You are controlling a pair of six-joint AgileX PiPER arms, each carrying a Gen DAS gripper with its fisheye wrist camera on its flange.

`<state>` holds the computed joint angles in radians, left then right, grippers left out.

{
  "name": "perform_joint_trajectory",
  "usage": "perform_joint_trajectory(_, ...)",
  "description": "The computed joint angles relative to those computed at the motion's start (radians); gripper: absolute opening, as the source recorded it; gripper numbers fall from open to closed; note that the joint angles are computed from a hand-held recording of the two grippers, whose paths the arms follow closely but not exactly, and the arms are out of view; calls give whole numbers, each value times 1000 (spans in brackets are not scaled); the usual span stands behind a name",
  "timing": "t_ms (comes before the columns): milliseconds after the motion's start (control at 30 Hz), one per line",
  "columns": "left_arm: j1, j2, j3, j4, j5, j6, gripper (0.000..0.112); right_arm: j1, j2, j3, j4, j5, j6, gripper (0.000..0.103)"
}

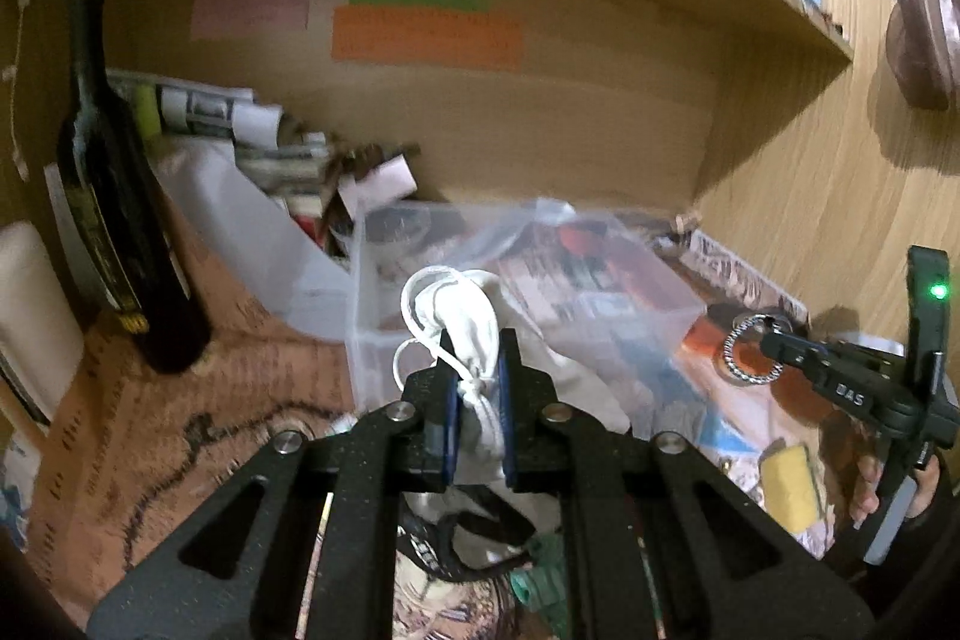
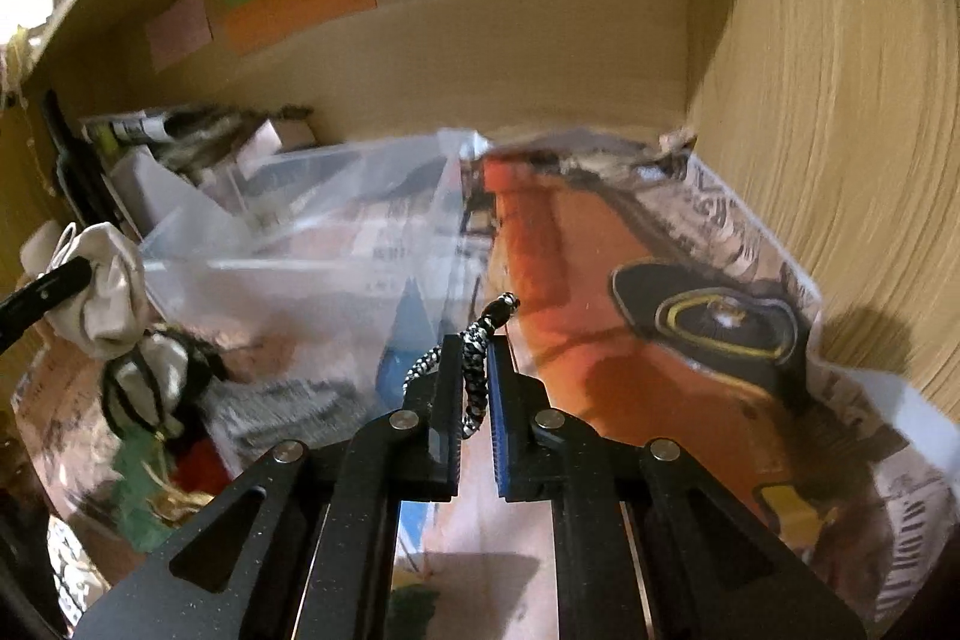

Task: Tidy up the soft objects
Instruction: 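Carry the mask and chain over the clear box and open both tools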

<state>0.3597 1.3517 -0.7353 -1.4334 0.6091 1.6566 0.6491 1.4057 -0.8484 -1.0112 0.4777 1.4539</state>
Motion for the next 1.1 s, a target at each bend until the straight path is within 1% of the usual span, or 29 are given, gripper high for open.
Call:
perform_joint_trajectory(33,0,-3,-9,-4,-2,-3,10,1,-11,6,-44,-14,29,7)
perform_joint_trajectory(200,-10,3,-73,-22,-22,-22,10,27,-42,-32,-101,1,51,7)
perform_joint_trajectory(267,-18,12,-101,-19,-32,-37,10,38,-34,-59,-130,8,61,7)
perform_joint_trajectory(400,-43,55,-166,2,-56,-81,10,42,1,-120,-149,-6,43,7)
perform_joint_trajectory(433,-58,73,-187,9,-77,-94,10,38,15,-139,-140,-14,25,7)
perform_joint_trajectory(467,-72,86,-197,9,-97,-98,10,30,35,-167,-110,-27,-16,7)
perform_joint_trajectory(533,-99,129,-237,53,-133,-145,10,12,76,-218,-40,-49,-107,7)
perform_joint_trajectory(633,-130,202,-312,173,-163,-277,10,3,126,-281,36,-48,-213,7)
perform_joint_trajectory(700,-144,248,-360,264,-167,-375,10,-16,171,-331,130,-55,-327,7)
perform_joint_trajectory(767,-154,305,-424,376,-147,-494,10,-43,212,-377,261,-61,-474,7)
perform_joint_trajectory(867,-173,384,-516,525,-106,-647,10,-77,277,-452,442,-40,-676,7)
perform_joint_trajectory(967,-198,425,-551,614,-99,-715,10,-107,353,-537,617,7,-867,7)
perform_joint_trajectory(1100,-226,444,-554,680,-114,-748,10,-124,426,-608,698,63,-962,7)
